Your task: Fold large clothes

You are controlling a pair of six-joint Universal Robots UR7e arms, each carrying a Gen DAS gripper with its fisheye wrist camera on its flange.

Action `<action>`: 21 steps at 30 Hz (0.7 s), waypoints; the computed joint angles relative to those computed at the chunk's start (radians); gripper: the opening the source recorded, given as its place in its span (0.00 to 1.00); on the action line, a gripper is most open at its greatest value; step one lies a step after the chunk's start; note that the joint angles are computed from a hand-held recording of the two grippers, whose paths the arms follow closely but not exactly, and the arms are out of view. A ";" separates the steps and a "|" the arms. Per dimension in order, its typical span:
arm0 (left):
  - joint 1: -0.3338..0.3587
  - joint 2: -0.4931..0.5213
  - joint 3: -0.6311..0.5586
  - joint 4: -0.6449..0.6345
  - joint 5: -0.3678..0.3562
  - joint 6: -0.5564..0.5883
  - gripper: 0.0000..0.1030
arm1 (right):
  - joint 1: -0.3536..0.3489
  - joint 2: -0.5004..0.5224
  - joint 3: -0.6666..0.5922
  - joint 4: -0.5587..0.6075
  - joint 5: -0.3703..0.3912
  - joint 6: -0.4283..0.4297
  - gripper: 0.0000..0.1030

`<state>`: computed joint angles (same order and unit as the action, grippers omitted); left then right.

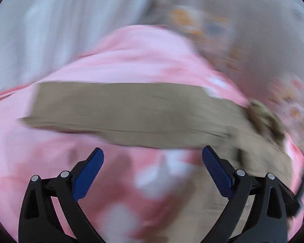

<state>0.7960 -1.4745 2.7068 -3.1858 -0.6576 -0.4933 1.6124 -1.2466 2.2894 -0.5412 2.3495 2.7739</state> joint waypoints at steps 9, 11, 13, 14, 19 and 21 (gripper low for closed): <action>0.390 -0.089 -0.157 0.020 -0.140 0.023 0.81 | 0.097 -0.067 0.136 0.008 0.030 0.089 0.81; 0.394 -0.065 -0.164 0.005 -0.144 0.022 0.74 | 0.111 -0.061 0.157 -0.007 0.039 0.098 0.82; 0.383 -0.044 -0.173 -0.007 -0.134 0.044 0.58 | 0.122 -0.053 0.173 -0.029 0.054 0.104 0.82; 0.379 -0.041 -0.180 0.007 -0.126 0.047 0.51 | 0.127 -0.051 0.180 -0.043 0.062 0.103 0.82; 0.296 -0.069 -0.180 0.037 -0.094 0.067 0.03 | 0.135 -0.043 0.212 -0.116 0.082 0.102 0.82; 0.210 -0.086 -0.168 0.038 -0.066 0.075 0.02 | 0.134 -0.050 0.221 -0.129 0.080 0.101 0.82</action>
